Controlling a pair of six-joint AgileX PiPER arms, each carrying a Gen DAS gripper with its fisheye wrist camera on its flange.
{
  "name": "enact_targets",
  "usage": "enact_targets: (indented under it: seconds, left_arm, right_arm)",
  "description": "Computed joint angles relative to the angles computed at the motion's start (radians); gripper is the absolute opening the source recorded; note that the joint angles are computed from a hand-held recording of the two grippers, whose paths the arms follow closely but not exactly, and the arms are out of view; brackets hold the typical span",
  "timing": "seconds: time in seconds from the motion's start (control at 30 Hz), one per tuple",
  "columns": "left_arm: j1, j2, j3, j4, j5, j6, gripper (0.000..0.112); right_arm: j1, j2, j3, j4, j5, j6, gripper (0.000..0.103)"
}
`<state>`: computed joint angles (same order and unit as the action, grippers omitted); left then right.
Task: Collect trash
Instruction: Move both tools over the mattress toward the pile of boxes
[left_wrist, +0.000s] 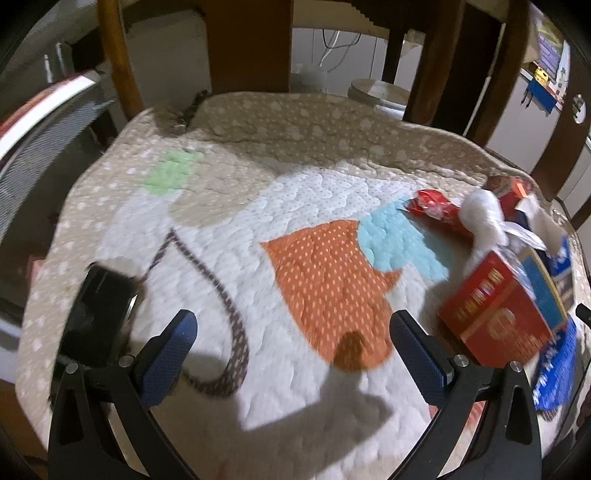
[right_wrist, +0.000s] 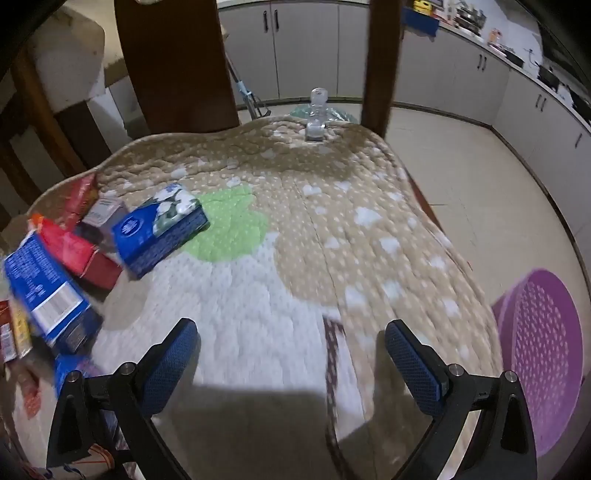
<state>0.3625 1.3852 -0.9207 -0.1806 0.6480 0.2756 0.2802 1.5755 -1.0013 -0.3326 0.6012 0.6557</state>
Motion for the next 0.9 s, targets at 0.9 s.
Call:
enact_targets:
  seconds: [0.9]
  left_arm:
    - [-0.273,-0.531,0.031,0.215,0.302,-0.225,0.103]
  right_arm:
    - [0.701,-0.425,0.088,-0.548,0.412,0.688,0.103]
